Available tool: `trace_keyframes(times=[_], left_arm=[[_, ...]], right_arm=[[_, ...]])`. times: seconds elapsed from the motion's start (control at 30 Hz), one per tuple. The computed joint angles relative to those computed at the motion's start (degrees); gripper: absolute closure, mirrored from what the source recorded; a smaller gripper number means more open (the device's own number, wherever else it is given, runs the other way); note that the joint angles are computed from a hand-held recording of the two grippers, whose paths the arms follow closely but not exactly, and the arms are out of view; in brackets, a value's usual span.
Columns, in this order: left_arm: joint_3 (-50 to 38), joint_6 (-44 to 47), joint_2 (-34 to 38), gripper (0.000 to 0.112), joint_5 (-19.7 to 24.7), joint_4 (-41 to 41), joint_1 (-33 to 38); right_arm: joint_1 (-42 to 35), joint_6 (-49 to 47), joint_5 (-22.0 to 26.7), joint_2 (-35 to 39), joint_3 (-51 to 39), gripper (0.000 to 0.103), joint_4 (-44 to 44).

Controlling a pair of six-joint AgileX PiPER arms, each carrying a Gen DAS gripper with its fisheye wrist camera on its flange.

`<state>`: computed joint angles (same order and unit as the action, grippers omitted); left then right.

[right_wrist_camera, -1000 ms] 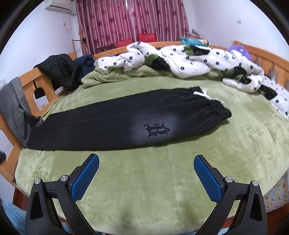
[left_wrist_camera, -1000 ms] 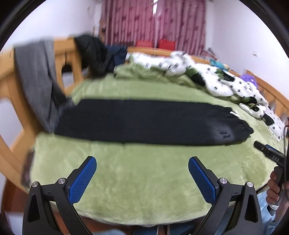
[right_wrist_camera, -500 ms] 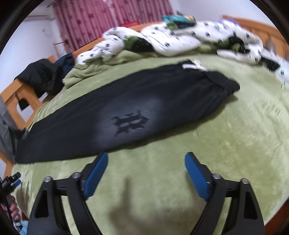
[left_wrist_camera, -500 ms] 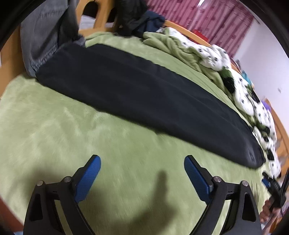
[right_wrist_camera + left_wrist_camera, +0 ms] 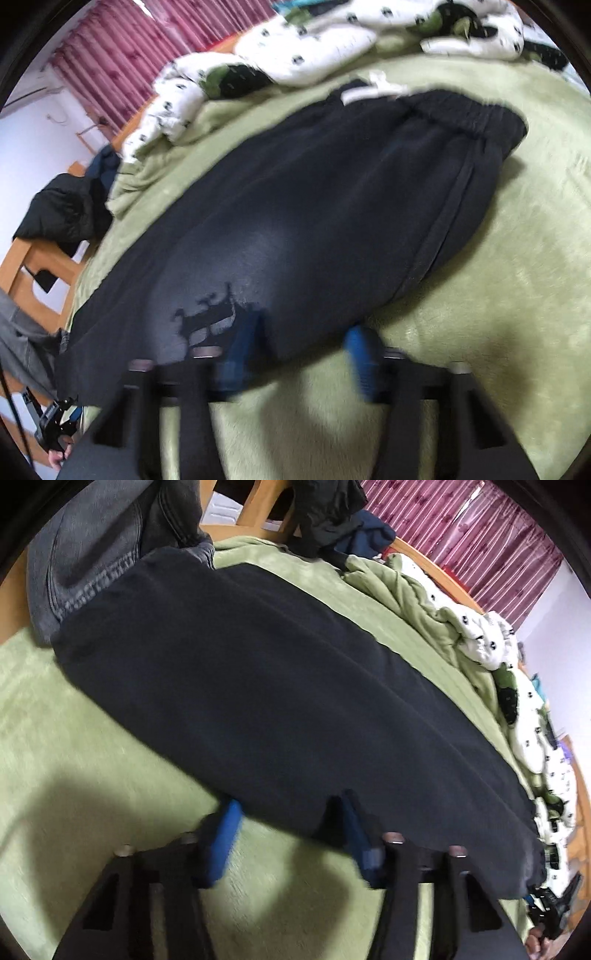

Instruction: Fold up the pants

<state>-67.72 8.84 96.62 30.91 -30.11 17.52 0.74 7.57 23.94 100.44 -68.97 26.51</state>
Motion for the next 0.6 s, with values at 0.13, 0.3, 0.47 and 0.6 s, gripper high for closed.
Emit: trace_keyframes(times=[0.13, 0.3, 0.47, 0.6], left_arm=[[-1.75, -1.62, -0.94, 0.1, 1.68, 2.33, 0.15], [-5.23, -1.59, -4.4, 0.101, 3.47, 1.97, 0.36], [-13.96, -3.65, -2.77, 0.102, 6.76, 3.44, -0.37], [-20.43, -7.15, 0.31, 0.101, 6.56, 9.41, -2.31]], right_arm=[[1.18, 5.36, -1.42, -2.54, -0.37, 0.083, -5.91], [1.99, 6.54, 0.42, -4.64, -3.52, 0.086, -10.63], [0.99, 5.11, 5.45, -3.65, -10.98, 0.086, -9.87], [1.84, 7.27, 7.32, -2.67, -16.38, 0.087, -14.41]])
